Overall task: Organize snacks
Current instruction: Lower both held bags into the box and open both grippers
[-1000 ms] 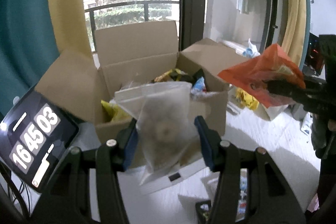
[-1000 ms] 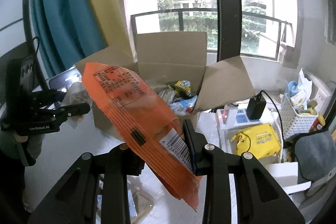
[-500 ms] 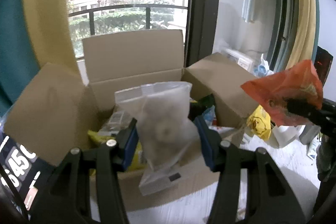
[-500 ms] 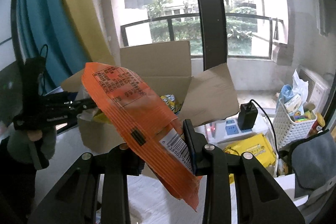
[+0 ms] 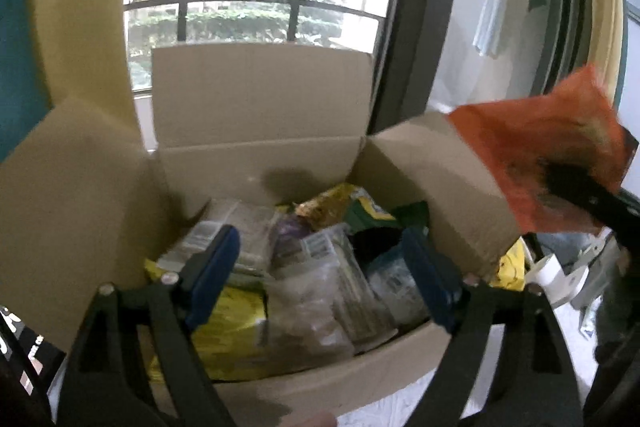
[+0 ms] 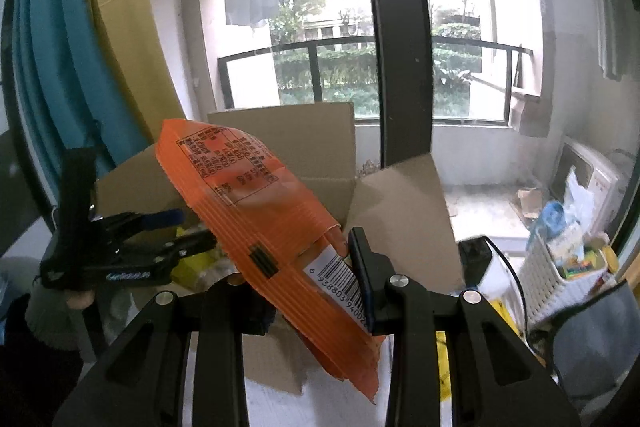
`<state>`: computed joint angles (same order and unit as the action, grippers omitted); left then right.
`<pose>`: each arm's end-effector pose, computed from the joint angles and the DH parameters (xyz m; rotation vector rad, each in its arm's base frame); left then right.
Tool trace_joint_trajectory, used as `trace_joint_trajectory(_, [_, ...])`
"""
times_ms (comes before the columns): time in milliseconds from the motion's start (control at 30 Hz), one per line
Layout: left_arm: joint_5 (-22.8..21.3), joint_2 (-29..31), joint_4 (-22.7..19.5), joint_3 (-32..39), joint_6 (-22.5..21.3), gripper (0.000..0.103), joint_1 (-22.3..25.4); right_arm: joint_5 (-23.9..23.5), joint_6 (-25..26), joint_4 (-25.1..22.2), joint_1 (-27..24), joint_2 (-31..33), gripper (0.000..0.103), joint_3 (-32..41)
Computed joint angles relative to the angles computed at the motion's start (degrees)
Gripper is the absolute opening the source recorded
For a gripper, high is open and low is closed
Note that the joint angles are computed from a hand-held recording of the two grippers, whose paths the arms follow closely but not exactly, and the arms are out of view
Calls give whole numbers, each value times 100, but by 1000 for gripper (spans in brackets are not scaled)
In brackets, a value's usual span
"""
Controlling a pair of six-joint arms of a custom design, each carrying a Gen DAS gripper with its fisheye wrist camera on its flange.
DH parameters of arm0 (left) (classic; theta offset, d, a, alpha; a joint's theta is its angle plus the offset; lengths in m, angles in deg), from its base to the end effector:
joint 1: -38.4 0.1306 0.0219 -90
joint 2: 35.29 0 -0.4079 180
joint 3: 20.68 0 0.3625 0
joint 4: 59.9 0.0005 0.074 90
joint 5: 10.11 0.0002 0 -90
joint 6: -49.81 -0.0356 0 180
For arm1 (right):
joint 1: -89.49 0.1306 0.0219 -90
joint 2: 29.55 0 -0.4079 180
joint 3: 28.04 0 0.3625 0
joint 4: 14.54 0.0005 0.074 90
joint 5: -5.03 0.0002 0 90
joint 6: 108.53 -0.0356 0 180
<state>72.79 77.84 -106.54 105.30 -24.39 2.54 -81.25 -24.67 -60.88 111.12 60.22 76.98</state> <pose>0.5099 -0.3637 0.5254 0.3085 2.1590 -0.3855 0.4321 0.1683 0.5771 -0.2471 2.1055 0.2204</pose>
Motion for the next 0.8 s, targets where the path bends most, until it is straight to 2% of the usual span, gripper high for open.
trace_joint_trajectory(167, [-510, -293, 219, -195, -63, 84, 80, 52, 75, -27, 118, 546, 34, 574])
trace_joint_trajectory(467, [-807, -554, 388, -435, 212, 84, 429, 51, 379, -358, 339, 1505, 34, 1643])
trace_joint_trajectory(600, [-850, -636, 484, -514, 289, 84, 513, 52, 706, -812, 347, 2115, 34, 2452])
trace_joint_trajectory(667, [-869, -650, 505, -540, 296, 84, 532, 95, 921, -1386, 325, 2571, 34, 3136])
trace_joint_trajectory(700, [-873, -654, 500, -553, 324, 84, 548, 266, 991, -1756, 327, 2865, 36, 3590])
trace_joint_trajectory(800, [-833, -667, 482, -588, 388, 84, 586, 854, 1112, -1787, 345, 3065, 43, 3855])
